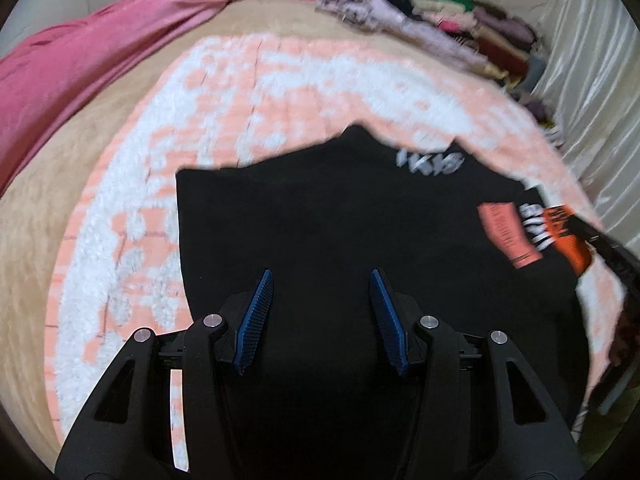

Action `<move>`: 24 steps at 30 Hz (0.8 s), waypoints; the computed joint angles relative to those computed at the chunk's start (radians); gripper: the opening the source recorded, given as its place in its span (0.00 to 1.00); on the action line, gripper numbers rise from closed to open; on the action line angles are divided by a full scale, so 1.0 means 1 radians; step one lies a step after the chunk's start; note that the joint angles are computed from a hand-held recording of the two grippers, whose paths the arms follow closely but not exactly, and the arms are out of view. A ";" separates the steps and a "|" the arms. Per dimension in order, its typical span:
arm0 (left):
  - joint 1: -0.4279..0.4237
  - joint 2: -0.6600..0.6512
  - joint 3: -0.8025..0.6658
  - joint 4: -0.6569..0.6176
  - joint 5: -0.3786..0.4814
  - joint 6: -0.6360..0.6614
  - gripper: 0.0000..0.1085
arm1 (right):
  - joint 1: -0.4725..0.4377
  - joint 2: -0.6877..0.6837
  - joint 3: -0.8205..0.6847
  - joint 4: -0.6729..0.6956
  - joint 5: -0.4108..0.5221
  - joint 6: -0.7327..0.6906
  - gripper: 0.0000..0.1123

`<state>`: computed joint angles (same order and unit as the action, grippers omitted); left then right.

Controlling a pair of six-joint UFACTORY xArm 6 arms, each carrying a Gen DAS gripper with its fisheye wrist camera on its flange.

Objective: Fold small clothes

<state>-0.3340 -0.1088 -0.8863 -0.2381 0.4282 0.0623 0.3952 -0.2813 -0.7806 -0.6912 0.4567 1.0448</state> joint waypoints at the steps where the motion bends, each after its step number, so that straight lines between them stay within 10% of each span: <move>1: 0.004 0.005 0.003 -0.013 0.000 0.011 0.39 | 0.007 0.000 -0.007 -0.055 0.058 0.042 0.07; 24: 0.012 -0.041 0.063 -0.056 -0.042 0.047 0.39 | 0.096 0.062 0.006 0.270 0.024 -0.230 0.21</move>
